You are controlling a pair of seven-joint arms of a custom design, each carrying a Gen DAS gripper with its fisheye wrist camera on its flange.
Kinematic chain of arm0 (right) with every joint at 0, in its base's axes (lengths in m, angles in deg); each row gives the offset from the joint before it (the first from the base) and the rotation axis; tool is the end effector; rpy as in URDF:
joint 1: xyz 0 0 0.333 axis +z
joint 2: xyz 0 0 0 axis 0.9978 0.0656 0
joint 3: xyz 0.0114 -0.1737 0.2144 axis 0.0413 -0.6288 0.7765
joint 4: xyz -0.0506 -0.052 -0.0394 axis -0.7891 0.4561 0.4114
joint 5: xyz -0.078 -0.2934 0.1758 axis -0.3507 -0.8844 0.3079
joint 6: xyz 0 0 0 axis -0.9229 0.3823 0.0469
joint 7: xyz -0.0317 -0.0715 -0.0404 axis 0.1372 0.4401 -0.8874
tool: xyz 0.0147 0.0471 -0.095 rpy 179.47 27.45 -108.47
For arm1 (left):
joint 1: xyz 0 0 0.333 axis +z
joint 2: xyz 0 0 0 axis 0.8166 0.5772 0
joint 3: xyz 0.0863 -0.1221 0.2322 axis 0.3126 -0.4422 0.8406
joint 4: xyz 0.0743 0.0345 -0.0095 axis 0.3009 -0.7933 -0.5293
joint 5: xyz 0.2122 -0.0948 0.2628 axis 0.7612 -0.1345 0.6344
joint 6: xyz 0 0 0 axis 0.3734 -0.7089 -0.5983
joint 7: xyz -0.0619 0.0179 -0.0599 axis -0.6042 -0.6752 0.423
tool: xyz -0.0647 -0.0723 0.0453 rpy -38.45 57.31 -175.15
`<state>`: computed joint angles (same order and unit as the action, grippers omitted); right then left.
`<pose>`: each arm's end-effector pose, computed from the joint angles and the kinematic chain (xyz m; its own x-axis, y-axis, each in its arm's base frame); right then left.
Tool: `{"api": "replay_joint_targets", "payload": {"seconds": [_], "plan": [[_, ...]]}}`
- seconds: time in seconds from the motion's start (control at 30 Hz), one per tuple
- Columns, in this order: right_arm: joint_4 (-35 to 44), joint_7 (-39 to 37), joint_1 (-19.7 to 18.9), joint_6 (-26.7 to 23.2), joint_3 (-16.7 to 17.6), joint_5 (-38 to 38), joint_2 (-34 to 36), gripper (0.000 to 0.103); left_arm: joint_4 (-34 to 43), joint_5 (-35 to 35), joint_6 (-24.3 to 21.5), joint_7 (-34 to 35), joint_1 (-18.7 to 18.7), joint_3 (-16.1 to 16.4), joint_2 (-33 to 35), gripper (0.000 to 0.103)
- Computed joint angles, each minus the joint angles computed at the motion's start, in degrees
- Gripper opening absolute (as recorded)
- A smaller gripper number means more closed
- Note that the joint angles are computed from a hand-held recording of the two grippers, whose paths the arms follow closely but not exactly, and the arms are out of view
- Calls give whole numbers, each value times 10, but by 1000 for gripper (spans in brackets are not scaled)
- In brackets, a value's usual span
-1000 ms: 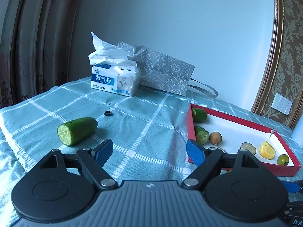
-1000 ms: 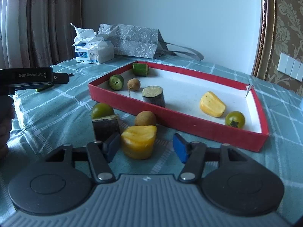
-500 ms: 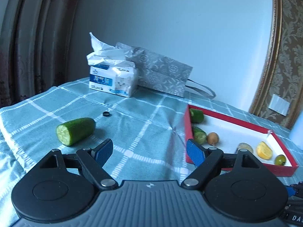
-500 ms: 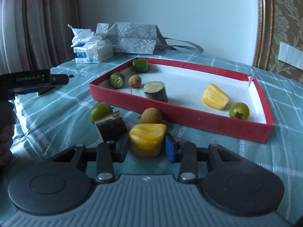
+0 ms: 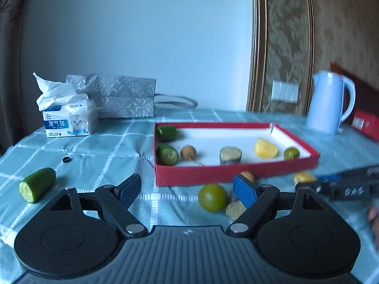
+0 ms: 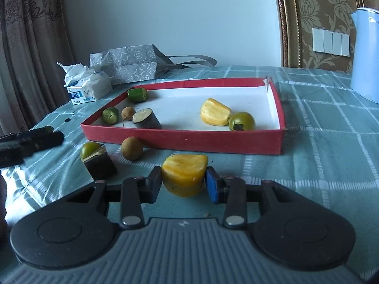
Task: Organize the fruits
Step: 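Grasp the green tomato with the left gripper while the right holds the yellow chunk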
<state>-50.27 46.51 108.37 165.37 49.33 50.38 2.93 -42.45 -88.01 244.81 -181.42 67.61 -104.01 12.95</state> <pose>0.6026 0.1879 0.3096 -0.1261 -0.9759 -0.1781 -0.4829 0.2172 -0.8483 0.7045 -0.0315 0.3170 -0.5862 -0.8096 0.0306 -0.3198 0.1966 -0.9269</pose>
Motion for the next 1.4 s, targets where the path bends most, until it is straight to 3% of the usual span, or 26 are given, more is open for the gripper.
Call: {"api": "replay_joint_targets", "payload": {"seconds": [0.2, 0.6, 0.77, 1.03, 1.4], "plan": [[-26, 55, -10, 0, 6, -49, -8, 37, 53, 115, 38, -143, -54, 47, 36, 85], [-57, 119, -5, -6, -10, -100, -19, 37, 73, 241, 60, -185, -62, 11, 66, 85], [-64, 141, -5, -7, -13, -117, -21, 37, 79, 285, 64, -231, -78, 21, 72, 86], [-75, 165, -5, -1, -16, -139, -23, 37, 124, 374, 46, -371, -114, 67, 97, 86], [-78, 176, -4, 3, -20, -142, -24, 38, 88, 393, 56, -379, -88, 33, 81, 77]]}}
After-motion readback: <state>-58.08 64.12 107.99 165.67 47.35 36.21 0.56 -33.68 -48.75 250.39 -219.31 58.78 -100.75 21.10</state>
